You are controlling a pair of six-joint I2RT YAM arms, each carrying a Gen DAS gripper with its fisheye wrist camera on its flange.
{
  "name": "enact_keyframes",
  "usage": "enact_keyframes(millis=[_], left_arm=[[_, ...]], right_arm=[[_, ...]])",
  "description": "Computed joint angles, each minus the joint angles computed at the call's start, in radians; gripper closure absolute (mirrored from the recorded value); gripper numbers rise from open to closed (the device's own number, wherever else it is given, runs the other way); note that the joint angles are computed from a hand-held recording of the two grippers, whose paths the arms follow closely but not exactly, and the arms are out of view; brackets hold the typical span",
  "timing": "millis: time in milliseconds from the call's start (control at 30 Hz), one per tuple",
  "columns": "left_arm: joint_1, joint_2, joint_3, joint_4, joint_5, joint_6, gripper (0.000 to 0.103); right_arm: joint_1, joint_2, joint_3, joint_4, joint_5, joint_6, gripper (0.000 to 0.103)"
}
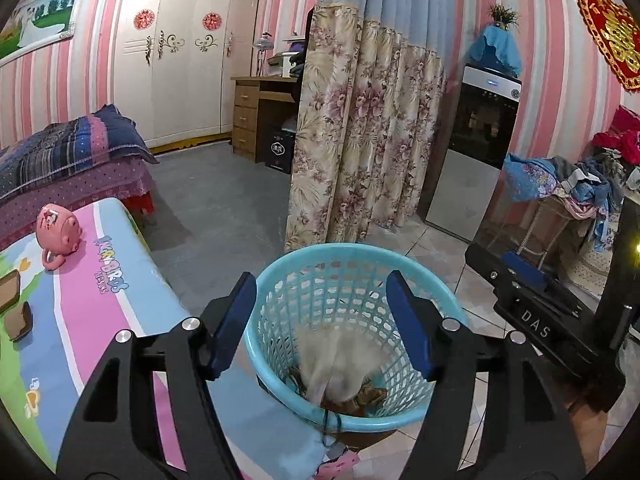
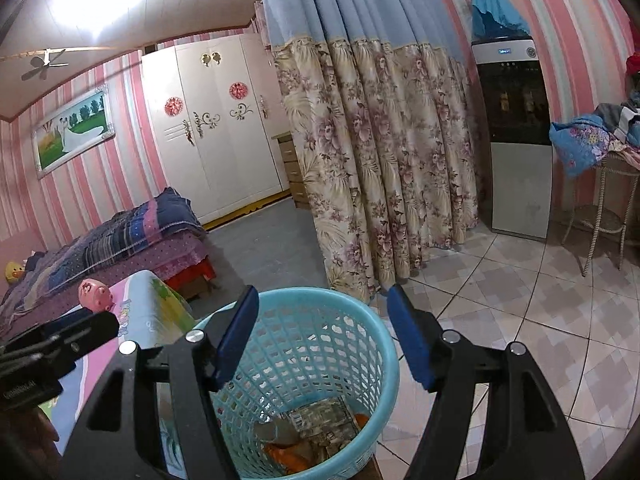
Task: Collect trash
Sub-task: 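Open both tools to drop the cloth and paper into the wastebasket, then move both open tools back over the trash on the bed cover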
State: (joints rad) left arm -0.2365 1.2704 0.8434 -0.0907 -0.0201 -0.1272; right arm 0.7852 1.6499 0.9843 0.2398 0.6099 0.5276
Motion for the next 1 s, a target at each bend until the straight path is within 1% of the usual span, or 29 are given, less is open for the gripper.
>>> enact_keyframes(millis=[200,267,300,367,400,467,500,533,567,600,667,733,833,933,1000], left_arm=[[0.059,-0.067,-0.031,-0.025,-0.007,0.012,0.037],[0.093,-0.107,-0.052,-0.04,-0.033,0.03,0.037],[0.119,-0.135,-0.067,-0.052,-0.048,0.046,0.037],[0.189,-0.194,-0.096,-0.077,-0.041,0.08,0.037],[0.255,-0.239,-0.118,-0.097,-0.027,0.105,0.036],[0.364,-0.285,-0.132,-0.128,0.027,0.139,0.035],[0.464,-0.324,-0.144,-0.151,0.071,0.169,0.034],[0.53,-0.343,-0.149,-0.163,0.107,0.193,0.033],[0.635,-0.368,-0.156,-0.178,0.159,0.231,0.031],[0.7,-0.375,-0.156,-0.184,0.19,0.255,0.029],[0.916,-0.375,-0.15,-0.191,0.299,0.337,0.027],[1.082,-0.342,-0.135,-0.188,0.386,0.393,0.026],[1.315,-0.229,-0.085,-0.163,0.506,0.457,0.024],[1.473,-0.113,-0.044,-0.109,0.577,0.489,0.02],[1.546,-0.027,-0.006,-0.078,0.61,0.48,0.02]], right_arm=[[0.003,0.009,0.003,0.014,-0.019,-0.018,0.036],[0.009,0.016,0.012,0.01,-0.024,-0.023,0.036],[0.013,0.022,0.022,0.007,-0.035,-0.027,0.036],[0.027,0.031,0.04,0.007,-0.048,-0.04,0.036],[0.034,0.035,0.048,0.008,-0.053,-0.045,0.036],[0.054,0.046,0.071,0.008,-0.06,-0.063,0.036],[0.071,0.056,0.091,0.013,-0.077,-0.076,0.036],[0.084,0.063,0.105,0.018,-0.088,-0.083,0.036],[0.098,0.072,0.121,0.023,-0.101,-0.092,0.036],[0.117,0.083,0.143,0.036,-0.127,-0.102,0.036],[0.142,0.107,0.185,0.046,-0.166,-0.115,0.033],[0.179,0.146,0.246,0.048,-0.19,-0.132,0.032],[0.227,0.224,0.361,0.037,-0.236,-0.149,0.031],[0.276,0.327,0.516,-0.007,-0.258,-0.154,0.027],[0.308,0.398,0.622,-0.038,-0.279,-0.15,0.027]])
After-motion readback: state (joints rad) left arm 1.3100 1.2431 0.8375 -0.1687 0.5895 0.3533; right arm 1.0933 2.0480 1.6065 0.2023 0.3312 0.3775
